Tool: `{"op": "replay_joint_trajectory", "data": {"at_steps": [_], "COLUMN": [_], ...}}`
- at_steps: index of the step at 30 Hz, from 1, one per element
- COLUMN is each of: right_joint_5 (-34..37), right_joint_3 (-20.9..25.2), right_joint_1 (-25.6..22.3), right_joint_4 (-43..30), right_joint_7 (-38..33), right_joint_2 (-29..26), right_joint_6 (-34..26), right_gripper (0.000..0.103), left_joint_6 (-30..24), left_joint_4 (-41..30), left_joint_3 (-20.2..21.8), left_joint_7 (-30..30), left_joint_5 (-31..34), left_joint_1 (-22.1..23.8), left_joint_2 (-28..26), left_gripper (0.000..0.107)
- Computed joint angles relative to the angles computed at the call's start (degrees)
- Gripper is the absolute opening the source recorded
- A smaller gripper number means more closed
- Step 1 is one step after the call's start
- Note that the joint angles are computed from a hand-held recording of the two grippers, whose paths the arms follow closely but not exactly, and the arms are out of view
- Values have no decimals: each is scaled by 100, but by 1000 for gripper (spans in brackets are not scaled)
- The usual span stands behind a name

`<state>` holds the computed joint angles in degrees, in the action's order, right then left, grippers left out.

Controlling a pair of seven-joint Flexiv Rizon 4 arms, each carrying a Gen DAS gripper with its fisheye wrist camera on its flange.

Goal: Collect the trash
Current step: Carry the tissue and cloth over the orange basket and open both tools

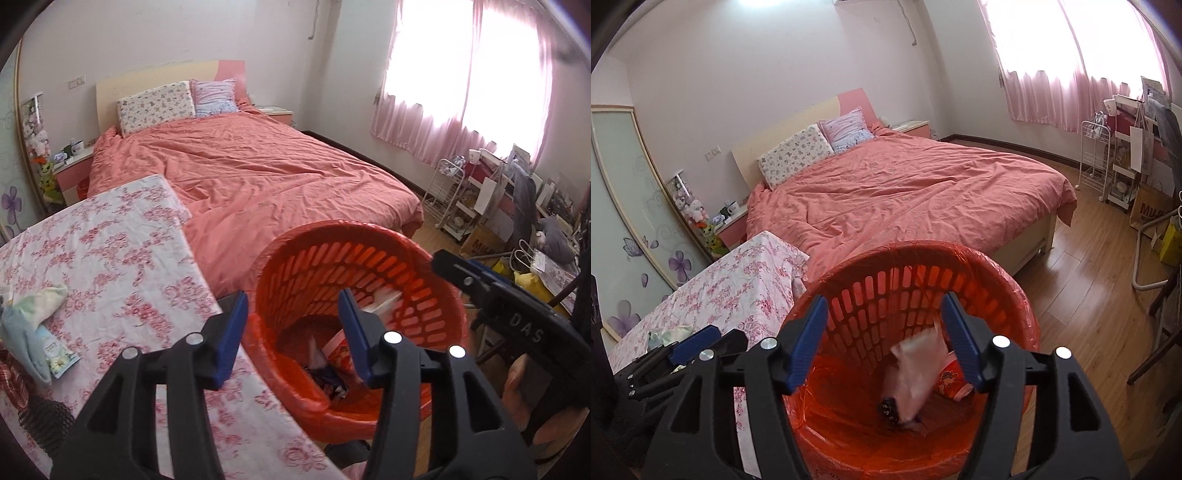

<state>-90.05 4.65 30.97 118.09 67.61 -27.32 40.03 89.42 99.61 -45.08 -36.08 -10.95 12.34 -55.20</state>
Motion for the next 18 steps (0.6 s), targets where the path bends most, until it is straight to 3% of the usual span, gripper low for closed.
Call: {"op": "replay_joint_trajectory", "data": {"at_steps": [9, 18], "right_joint_5": [287, 506], "right_joint_3": [23, -91], "right_joint_1": [153, 531], "right_joint_4": [-168, -915], "right_joint_7": [-445, -1405], "right_joint_2": [-6, -406], "right_joint_6": [-203, -264], "right_gripper": [68, 74], "left_joint_6": [432, 779], "left_joint_4": [249, 400], "left_joint_3": [-38, -125], "left_joint_7": [-121, -532], "left_joint_5": [267, 702], "left_joint_1": [479, 1308], "left_joint_2": [119, 189], "left_gripper": [59, 66]}}
